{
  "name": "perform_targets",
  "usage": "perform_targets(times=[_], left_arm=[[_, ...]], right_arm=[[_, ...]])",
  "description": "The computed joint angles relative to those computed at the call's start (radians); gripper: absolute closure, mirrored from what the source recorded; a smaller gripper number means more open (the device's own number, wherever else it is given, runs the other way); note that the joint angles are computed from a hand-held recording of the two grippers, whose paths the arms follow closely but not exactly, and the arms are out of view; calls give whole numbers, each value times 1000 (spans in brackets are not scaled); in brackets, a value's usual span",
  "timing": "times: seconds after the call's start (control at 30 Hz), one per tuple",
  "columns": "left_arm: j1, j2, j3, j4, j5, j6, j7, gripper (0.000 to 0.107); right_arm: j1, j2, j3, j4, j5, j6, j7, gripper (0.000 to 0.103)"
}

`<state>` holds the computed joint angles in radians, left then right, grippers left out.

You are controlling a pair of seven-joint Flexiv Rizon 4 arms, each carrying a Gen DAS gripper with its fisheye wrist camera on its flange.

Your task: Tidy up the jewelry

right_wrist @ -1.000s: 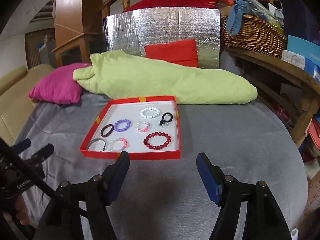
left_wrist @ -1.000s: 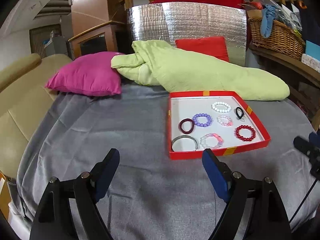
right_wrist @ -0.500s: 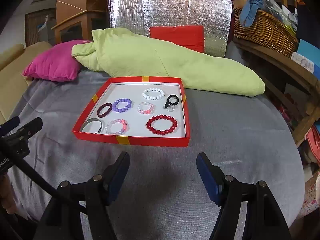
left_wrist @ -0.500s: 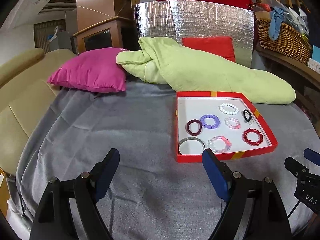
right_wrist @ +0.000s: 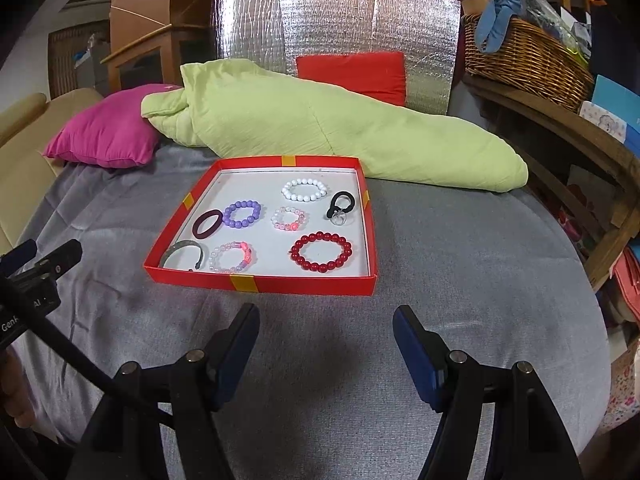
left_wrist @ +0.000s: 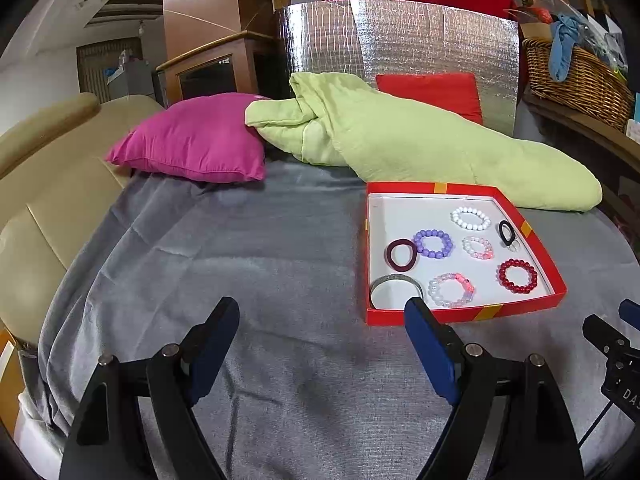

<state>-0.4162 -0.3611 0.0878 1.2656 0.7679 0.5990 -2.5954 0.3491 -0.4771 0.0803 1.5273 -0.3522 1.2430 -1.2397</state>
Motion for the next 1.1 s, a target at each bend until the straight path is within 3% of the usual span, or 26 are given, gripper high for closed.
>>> perform_targets(times=[1.1], left_arm=[[-7,-8,3,-10,1,1,9,22]], right_arm=[[0,-3,-1,0,2,8,-2,30]])
